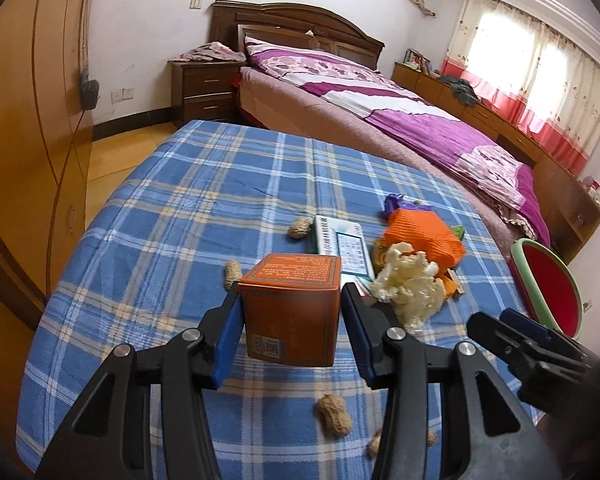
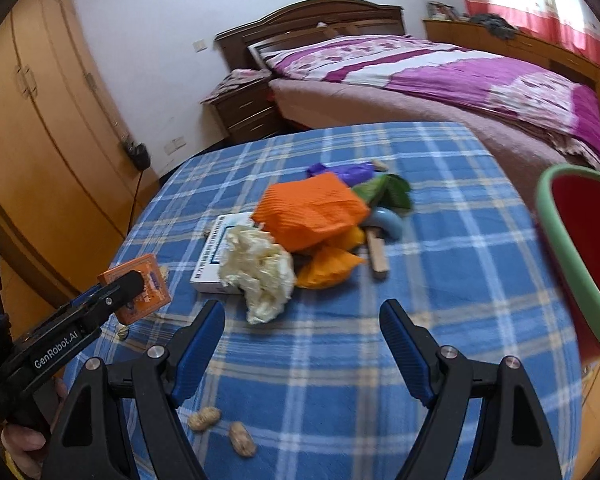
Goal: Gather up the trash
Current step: 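Grasp the orange box with the left tool while the right tool grasps the orange box too, then grasp the white crumpled tissue with the right tool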
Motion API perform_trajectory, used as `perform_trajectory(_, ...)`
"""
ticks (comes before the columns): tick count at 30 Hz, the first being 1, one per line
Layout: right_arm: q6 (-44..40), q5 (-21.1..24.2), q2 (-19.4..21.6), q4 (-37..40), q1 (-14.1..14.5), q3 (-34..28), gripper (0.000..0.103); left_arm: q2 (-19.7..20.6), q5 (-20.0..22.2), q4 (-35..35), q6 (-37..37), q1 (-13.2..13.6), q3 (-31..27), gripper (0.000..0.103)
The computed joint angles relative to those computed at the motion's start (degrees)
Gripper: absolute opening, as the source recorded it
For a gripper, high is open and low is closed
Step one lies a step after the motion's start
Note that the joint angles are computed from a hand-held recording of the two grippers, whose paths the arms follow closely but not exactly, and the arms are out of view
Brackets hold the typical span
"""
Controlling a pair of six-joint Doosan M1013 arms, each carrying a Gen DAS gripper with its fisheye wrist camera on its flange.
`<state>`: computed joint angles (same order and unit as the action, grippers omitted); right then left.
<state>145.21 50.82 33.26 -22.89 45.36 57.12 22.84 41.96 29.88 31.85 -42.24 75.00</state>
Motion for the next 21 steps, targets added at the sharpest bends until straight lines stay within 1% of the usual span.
perform_trajectory(4, -3.3, 0.9, 1.9, 2.2, -0.3, -2.6, 0.080, 0.0, 0.4, -0.2, -0.8, 0.4, 0.3, 0.049)
perform_trajectory(8, -5.2, 2.0, 3.4, 3.7, -0.6, -4.5, 0.074, -0.2, 0.1, 0.0, -1.7, 0.7, 0.7, 0.049)
perform_trajectory(12, -6.0, 2.9, 4.6, 4.6, -0.8, -5.8, 0.063, -0.1, -0.3, -0.6, -1.0, 0.9, 0.8, 0.049)
perform_trajectory(15, -6.9, 3.4, 5.0, 5.9, -1.1, -6.2, 0.051, 0.0, -0.7, -1.1, -0.4, 1.0, 0.8, 0.049)
perform_trajectory(17, -7.2, 3.5, 5.2, 6.4, -1.2, -6.3, 0.045, 0.0, -0.9, -1.5, 0.0, 1.1, 0.8, 0.049)
perform_trajectory(21, -7.4, 3.0, 5.1, 7.3, -1.4, -6.0, 0.026, 0.0, -1.1, -1.8, 0.1, 1.1, 0.7, 0.049)
